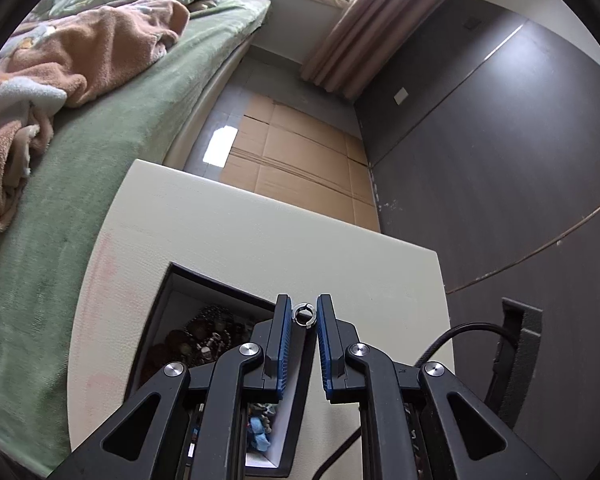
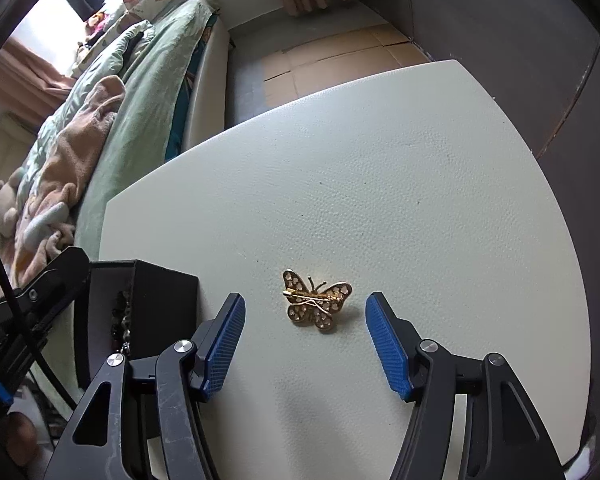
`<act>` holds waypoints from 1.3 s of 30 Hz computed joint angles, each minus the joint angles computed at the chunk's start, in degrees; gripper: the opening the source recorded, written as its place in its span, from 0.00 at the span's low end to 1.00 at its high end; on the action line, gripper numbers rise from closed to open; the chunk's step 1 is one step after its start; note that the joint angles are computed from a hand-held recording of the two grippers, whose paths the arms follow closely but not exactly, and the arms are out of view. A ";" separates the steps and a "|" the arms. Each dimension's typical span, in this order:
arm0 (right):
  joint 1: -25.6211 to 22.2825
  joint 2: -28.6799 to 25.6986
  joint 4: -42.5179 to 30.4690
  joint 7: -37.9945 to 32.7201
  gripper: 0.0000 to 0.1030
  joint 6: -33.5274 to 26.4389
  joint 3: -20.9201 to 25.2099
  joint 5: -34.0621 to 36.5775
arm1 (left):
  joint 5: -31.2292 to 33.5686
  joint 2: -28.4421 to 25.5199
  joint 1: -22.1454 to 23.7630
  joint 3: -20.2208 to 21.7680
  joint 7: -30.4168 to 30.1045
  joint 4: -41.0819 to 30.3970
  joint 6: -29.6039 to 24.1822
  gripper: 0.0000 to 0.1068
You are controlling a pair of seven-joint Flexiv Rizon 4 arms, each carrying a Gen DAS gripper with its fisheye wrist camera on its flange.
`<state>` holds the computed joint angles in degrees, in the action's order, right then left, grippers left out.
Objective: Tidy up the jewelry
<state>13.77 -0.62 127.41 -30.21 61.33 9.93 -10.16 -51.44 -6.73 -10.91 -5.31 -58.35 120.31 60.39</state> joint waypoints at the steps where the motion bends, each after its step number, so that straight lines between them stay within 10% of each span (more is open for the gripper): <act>1: 0.13 -0.49 -0.32 0.28 0.61 -0.18 -0.05 -0.77 | -0.36 -0.03 0.13 0.07 0.09 -0.05 0.09 0.12; 14: 2.83 -3.72 -3.10 3.20 0.59 -6.56 -0.34 -11.76 | -1.69 -0.25 1.76 0.73 -0.65 -0.03 -0.43 0.12; 18: 3.80 -3.43 -3.19 4.12 0.41 -11.50 -0.17 -17.58 | -1.39 0.31 1.67 0.89 -1.04 0.50 -0.32 0.12; 36: -1.57 8.57 9.14 9.18 0.40 11.82 2.88 -11.35 | 1.67 4.83 1.33 3.14 -3.98 5.15 2.67 0.14; 39: -2.80 9.14 10.55 12.45 0.40 16.28 3.54 -14.33 | 0.98 5.01 1.74 3.51 -4.80 5.52 1.36 0.50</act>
<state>10.97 8.52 137.96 -17.76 77.62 13.48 -24.49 -50.46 -1.72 -9.17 -1.80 -63.15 125.83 61.74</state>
